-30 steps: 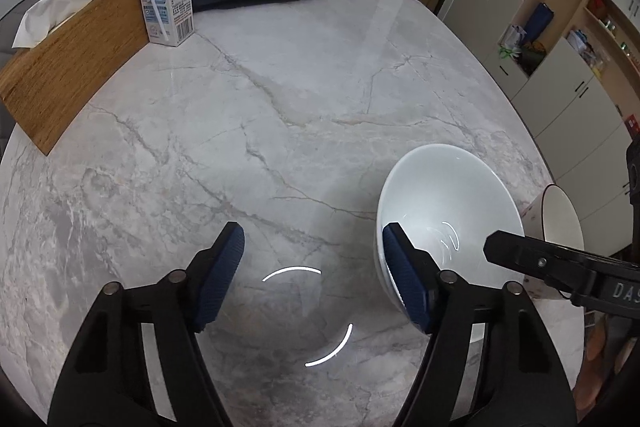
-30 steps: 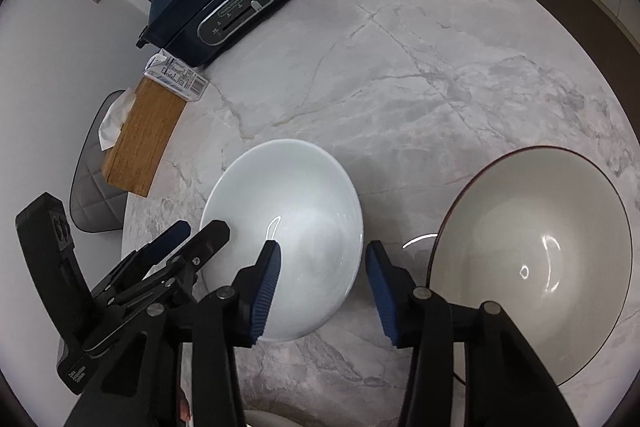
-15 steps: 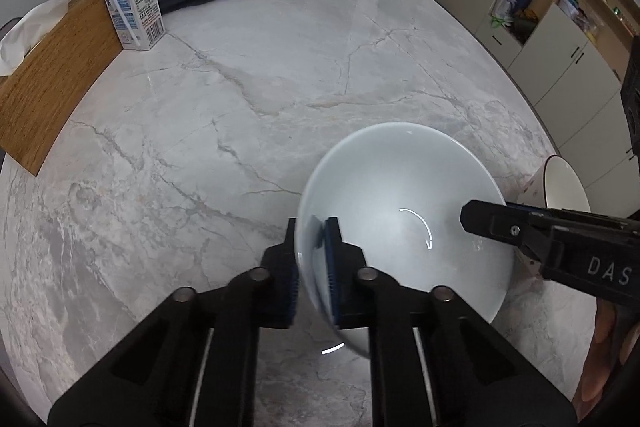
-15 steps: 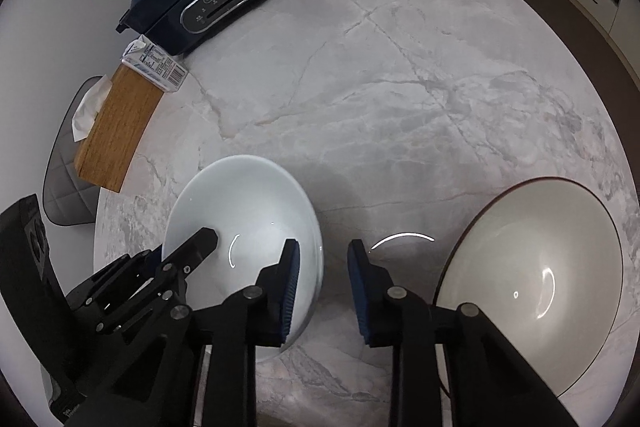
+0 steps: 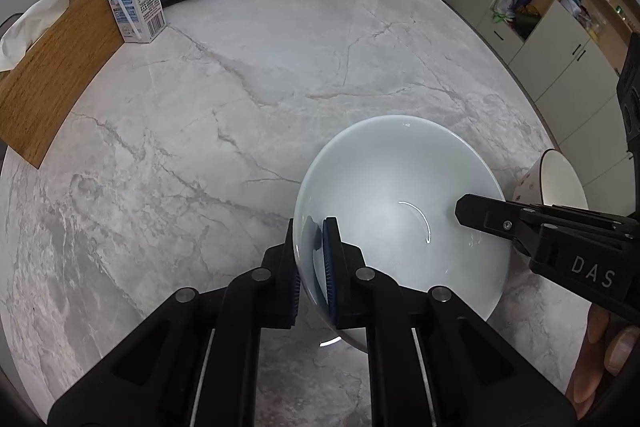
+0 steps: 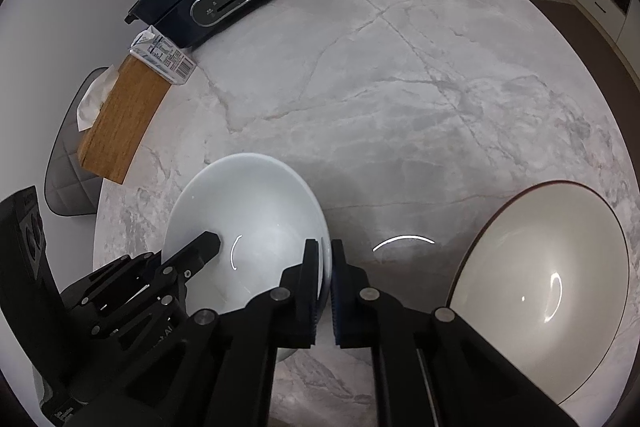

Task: Organize plates and bowls
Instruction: 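Lift and carry the small white bowl with both grippers to the large bowl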

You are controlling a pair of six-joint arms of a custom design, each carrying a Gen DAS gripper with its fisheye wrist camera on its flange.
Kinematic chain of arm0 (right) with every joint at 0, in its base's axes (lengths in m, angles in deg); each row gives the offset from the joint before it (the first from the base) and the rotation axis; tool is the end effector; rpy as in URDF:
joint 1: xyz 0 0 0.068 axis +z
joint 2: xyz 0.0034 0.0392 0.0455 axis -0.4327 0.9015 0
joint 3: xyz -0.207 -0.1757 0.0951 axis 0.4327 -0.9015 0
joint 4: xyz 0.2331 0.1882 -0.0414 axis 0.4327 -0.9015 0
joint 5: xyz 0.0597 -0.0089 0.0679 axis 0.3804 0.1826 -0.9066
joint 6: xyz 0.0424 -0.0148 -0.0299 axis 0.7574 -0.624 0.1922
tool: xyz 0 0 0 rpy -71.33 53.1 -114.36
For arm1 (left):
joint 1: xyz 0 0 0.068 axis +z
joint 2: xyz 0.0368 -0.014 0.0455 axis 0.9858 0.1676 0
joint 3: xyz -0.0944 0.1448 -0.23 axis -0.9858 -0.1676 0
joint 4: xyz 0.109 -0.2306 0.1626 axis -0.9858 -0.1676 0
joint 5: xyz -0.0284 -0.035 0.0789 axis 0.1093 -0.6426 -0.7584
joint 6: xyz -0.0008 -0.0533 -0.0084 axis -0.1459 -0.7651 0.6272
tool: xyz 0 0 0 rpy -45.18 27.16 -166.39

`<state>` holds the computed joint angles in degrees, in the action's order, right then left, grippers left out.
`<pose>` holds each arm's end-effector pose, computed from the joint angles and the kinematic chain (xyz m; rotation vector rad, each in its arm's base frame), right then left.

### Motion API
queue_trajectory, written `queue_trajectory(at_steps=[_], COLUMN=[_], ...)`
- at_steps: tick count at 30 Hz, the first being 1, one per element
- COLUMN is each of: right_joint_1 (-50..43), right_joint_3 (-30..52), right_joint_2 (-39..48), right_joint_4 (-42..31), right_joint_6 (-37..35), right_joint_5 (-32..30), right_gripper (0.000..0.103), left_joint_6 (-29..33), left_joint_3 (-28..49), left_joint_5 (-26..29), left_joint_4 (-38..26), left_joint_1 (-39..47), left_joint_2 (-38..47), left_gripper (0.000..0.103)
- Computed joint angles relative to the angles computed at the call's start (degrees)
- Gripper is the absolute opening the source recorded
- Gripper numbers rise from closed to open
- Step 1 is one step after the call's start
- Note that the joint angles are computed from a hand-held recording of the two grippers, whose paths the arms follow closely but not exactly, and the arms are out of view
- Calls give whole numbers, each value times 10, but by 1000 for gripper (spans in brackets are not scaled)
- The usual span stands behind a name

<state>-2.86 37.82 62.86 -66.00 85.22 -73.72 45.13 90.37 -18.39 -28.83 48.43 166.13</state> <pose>0.2515 0.1129 0.1301 0.0541 2.8013 0.4913 0.3276 -0.2021 0.0783 0.2163 2.6979 -0.2301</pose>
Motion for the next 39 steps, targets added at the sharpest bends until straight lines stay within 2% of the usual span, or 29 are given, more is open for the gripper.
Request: queue_trajectory(at_steps=[13,24,32,39], right_joint_1=[1,50,135,269], right_joint_3=[-8,-30,-58,-88], right_joint_2=[-84,-256,-381,-450], right_joint_4=[-50,-167,-255,-299], right_joint_6=[-4,24,76,181], right_joint_5=[-9,6,40,101], right_gripper=[7,7,7,7], left_joint_6=[-14,-77,-151,-218], left_joint_3=[-35,-106,-167,-213], left_joint_5=[-7,-49,-80,-98], left_joint_4=[-39,-125,-189,-216], left_joint_1=[-26,-114,-195,-266], left_joint_2=[-91,-257,-366,-413], left_gripper=[8,8,8,8])
